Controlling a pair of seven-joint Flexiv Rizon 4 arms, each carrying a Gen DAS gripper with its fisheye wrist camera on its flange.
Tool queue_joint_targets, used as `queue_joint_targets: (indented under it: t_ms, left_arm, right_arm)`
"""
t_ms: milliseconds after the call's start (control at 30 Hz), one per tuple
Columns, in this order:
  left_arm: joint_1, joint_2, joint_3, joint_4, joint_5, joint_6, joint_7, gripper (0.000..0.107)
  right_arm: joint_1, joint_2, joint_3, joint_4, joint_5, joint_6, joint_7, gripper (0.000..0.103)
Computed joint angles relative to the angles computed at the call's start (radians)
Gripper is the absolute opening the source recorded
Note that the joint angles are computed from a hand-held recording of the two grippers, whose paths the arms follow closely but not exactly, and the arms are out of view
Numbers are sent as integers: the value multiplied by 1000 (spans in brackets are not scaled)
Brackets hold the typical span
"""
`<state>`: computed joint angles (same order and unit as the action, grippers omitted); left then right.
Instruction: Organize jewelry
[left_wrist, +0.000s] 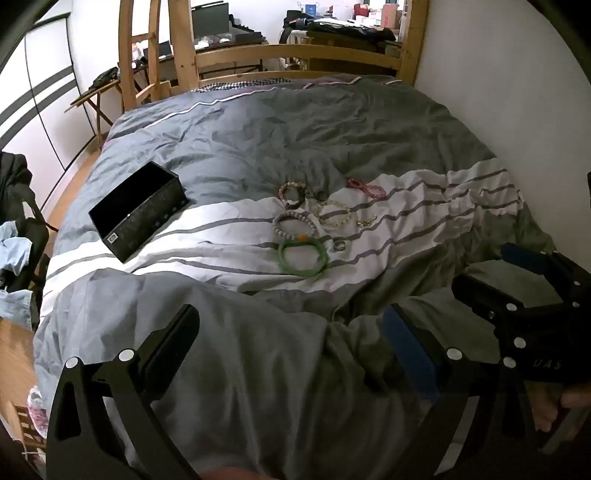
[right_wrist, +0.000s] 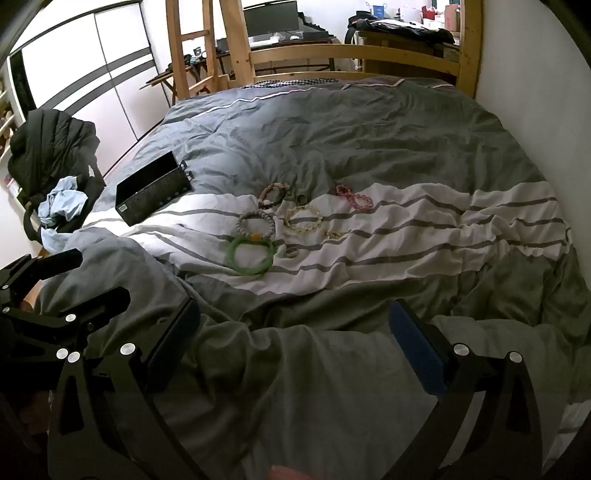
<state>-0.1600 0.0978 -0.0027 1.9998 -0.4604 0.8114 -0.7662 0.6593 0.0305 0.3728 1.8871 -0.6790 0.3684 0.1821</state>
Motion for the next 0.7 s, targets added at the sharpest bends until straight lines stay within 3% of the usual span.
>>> queue_joint_targets:
  t_ms: [700]
  left_arm:
    - [10, -16, -2, -28, 32, 13, -11, 97]
  right_arm:
    - [-5, 12, 2, 7, 4, -23, 4, 100]
